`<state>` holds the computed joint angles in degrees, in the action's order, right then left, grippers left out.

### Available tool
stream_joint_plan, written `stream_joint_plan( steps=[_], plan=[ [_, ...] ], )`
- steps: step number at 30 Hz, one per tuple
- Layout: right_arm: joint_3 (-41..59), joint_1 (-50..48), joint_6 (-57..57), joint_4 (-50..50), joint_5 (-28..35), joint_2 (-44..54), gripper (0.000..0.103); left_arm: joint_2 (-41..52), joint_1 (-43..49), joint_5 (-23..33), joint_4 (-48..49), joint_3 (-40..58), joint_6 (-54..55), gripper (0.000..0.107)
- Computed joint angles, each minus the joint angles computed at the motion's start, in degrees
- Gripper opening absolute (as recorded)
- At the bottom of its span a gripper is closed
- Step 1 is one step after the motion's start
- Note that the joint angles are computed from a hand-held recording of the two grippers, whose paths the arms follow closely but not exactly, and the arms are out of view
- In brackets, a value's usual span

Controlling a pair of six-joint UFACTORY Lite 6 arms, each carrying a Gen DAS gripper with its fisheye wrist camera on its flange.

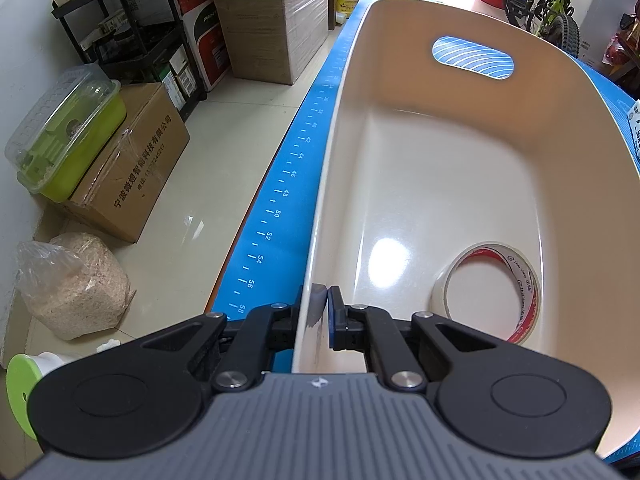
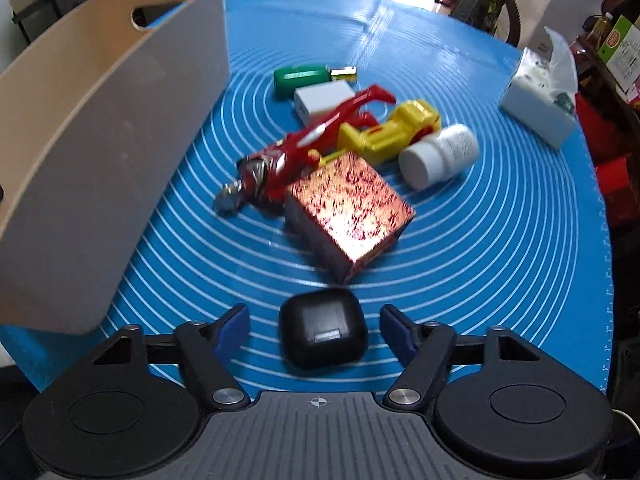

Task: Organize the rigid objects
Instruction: 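Grasp the black earbud case with the right gripper, then lower the earbud case into the basket and open the right gripper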

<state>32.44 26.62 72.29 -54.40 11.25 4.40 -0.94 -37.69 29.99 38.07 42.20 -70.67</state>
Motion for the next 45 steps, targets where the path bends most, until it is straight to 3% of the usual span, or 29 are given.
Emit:
stream_joint_plan(
  steps=[2,5,8,18,23,32,37,45],
  plan=[
    [-0.1,0.2,0.9,-1.1,-0.1,0.1,0.055,0.0,0.1,0.0,-0.1,0.0,0.1,0.01],
    [-1.1,-0.6,-0.3,-0.3,-1.6,-1.0,0.054,0.1,0.0,0.0,-0.1,0.1,0.0,0.01],
    [-1.9,0.6,5.9,-6.6,-0.8,-2.7,0.054,0.2,0.1,-0.1,-0.1,0.2,0.0,0.01],
    [-2.0,3.1,9.8,-8.9,3.8,-18.0,0.054,0.3,0.2,-0.3,-0.4,0.3,0.5,0.01],
    [1.8,5.6,19.6,-19.1,5.6,-20.9,0.054,0.9,0.0,0.2,-0.4,1.0,0.7,0.01],
    [18.4,12.2,26.2,-28.0,2.9,-4.0,0.054,1.2,-0.3,0.7,-0.4,1.4,0.5,0.01],
    [26.4,14.9,17.0,-18.0,1.0,6.9,0.054,1.0,-0.1,0.6,-0.7,1.3,1.1,0.01],
    [34.8,19.9,-0.4,0.6,3.6,18.2,0.054,1.0,-0.1,0.7,-0.7,1.4,1.2,0.01]
  ],
)
